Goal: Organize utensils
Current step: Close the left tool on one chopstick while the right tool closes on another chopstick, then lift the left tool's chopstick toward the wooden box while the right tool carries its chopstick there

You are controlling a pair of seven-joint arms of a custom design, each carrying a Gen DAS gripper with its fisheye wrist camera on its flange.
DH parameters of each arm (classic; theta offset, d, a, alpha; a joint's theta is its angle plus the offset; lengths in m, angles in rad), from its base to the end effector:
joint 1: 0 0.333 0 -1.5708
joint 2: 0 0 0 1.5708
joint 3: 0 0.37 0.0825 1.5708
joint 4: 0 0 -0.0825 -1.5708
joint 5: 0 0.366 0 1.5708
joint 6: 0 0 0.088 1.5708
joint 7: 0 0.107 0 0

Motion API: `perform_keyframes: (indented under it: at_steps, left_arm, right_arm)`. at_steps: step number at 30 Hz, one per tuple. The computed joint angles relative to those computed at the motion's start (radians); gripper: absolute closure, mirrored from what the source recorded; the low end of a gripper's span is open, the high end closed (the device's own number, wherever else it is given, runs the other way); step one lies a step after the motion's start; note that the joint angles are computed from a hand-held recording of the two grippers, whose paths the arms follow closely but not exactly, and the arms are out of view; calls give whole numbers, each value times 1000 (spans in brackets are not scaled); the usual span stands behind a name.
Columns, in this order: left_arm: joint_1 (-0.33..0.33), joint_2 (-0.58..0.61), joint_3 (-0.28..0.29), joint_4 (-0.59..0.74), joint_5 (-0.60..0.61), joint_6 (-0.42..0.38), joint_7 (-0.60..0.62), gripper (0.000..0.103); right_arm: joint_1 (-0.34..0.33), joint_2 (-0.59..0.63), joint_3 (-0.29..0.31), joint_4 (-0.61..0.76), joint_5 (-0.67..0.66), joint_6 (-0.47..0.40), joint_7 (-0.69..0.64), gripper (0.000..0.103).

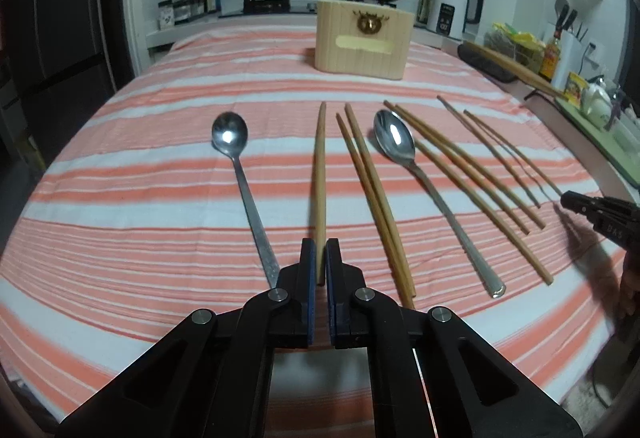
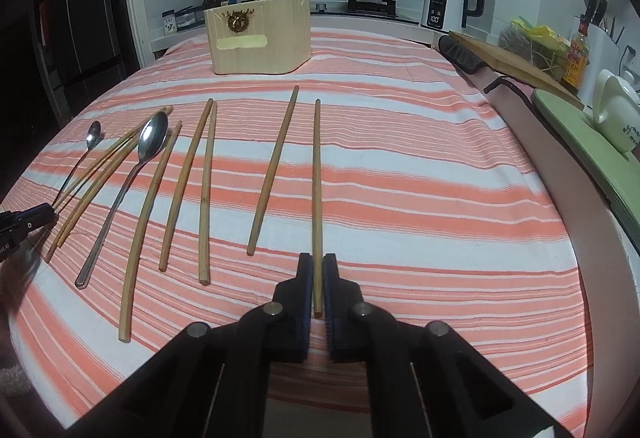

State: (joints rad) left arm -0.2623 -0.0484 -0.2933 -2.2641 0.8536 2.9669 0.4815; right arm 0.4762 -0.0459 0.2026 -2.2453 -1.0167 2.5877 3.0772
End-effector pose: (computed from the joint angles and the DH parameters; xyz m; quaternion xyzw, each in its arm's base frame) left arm 0.4222 -0.3253 0.5139 -0.5585 0.7277 -0.3385 0.2097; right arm 0.3994 0.3441 0.4844 -0.6439 0.6675 -0.2689 0.2599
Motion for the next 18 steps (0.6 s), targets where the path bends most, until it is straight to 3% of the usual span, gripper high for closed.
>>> perform_keyframes:
  at_steps: [9, 18]
  left_arm:
    - [41, -62, -9, 24, -82, 59, 99, 100]
    - [68, -78, -10, 90, -295, 123, 321, 100]
  right_arm:
    - [-18, -83, 28, 45, -20, -35, -35, 98]
    - [-44, -107, 56, 136, -90, -55, -53, 98]
